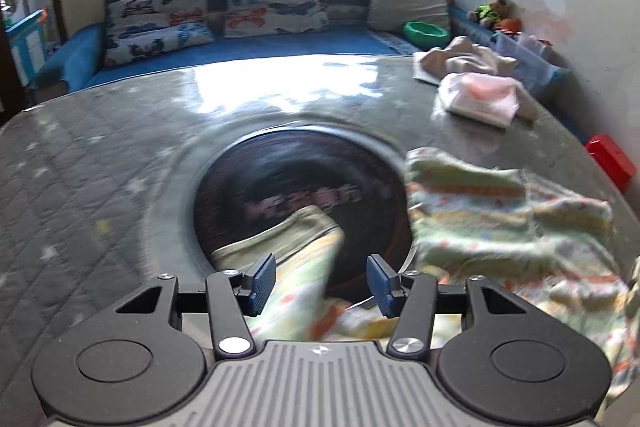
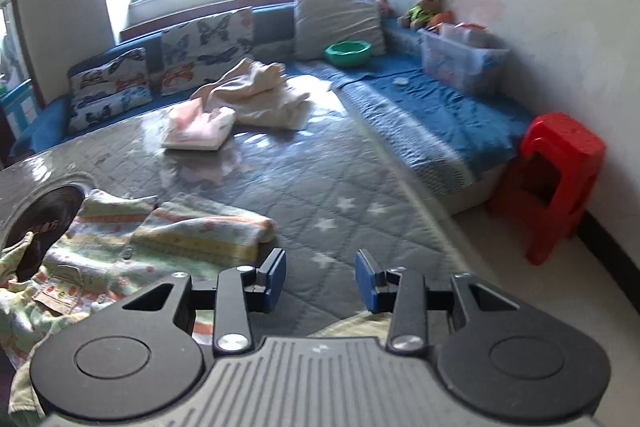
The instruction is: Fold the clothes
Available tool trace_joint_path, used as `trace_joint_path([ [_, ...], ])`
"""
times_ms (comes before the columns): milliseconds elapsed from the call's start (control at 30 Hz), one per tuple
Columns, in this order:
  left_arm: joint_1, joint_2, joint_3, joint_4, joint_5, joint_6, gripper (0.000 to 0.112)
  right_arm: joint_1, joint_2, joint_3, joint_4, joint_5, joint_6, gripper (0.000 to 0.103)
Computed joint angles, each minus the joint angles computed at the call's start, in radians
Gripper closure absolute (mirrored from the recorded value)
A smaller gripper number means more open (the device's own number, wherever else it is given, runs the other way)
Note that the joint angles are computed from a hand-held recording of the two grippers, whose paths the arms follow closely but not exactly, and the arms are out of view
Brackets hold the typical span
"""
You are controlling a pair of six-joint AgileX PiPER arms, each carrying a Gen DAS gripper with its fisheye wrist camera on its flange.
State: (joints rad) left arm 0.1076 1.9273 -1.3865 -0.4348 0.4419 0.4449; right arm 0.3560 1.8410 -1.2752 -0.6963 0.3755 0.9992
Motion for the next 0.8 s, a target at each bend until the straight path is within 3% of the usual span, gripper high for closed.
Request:
trace_joint_path([
  [100, -0.039, 0.063, -0.097, -0.016, 0.042, -0.016, 0.058, -0.021, 0.071, -0.076, 0.166, -0.036, -0.149, 0.065],
  [333, -0.098, 0.265, -0.413, 0.031, 0.189, -0.147, 0.058, -0.088, 0.246, -0.275, 0.711, -0.049, -0.605, 0.065],
  [467, -0.123, 0.382, -0.593, 0.094, 0.258, -0.229, 0.057, -0.120, 0.323, -0.365, 0.888, -0.021, -0.732, 0.062],
  [667, -0.146, 0.552, -0.865, 0.166, 0.368, -0.329, 0.056, -0.150, 0.416, -0.472, 0.967, 0.033, -0.745, 0.060],
  [800, -0.151, 0.634, -1.004, 0.194, 0.430, -0.366, 0.054, -0.181, 0.458, -0.510, 1.150, 0.066, -0.867, 0.060],
])
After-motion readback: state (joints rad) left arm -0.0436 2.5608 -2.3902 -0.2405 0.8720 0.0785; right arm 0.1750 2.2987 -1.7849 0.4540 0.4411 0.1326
